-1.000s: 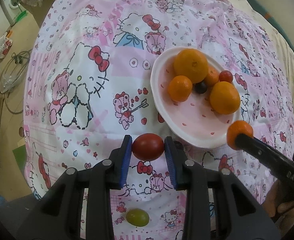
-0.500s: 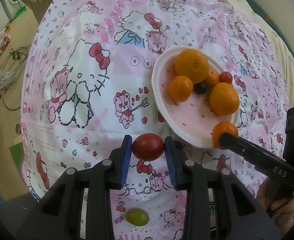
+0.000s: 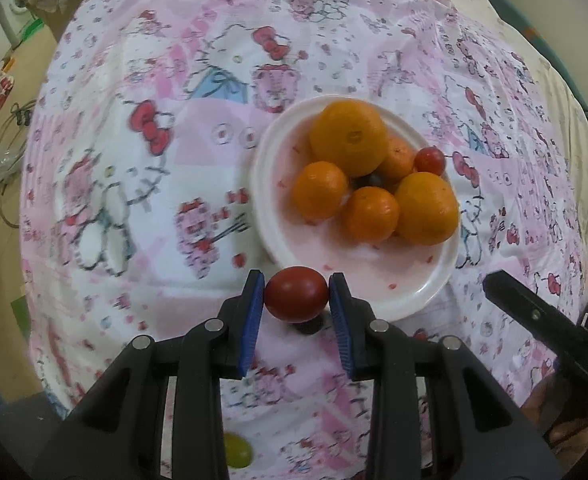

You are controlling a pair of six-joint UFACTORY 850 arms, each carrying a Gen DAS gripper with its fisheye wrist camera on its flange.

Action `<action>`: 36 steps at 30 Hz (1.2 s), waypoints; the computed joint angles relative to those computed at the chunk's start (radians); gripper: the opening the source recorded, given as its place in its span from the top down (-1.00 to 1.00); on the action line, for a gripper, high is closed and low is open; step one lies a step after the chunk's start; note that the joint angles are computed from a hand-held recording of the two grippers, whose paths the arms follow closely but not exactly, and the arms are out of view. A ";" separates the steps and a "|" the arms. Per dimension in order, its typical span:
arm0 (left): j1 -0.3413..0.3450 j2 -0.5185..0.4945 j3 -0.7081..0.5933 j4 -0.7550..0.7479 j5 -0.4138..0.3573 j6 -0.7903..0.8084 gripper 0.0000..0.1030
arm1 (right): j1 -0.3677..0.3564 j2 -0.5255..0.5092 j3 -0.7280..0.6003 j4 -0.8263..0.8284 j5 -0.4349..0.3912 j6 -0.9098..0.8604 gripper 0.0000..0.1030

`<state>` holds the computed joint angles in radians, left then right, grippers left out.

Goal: Organize fruits
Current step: 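Lower the mandarin onto the plate and open the right tool, then lower the red tomato onto the plate and open the left tool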

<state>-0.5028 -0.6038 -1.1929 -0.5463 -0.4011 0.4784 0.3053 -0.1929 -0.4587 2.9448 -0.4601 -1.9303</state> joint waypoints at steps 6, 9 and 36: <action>-0.040 -0.043 -0.046 -0.019 -0.017 -0.001 0.43 | -0.034 0.048 0.066 0.000 -0.015 0.024 -0.38; -0.056 -0.058 -0.061 0.030 -0.007 -0.050 0.43 | -0.046 0.065 0.090 -0.013 -0.021 0.038 -0.39; -0.003 0.037 0.028 0.030 0.081 -0.010 -0.24 | -0.027 0.049 0.055 -0.033 0.001 0.020 -0.45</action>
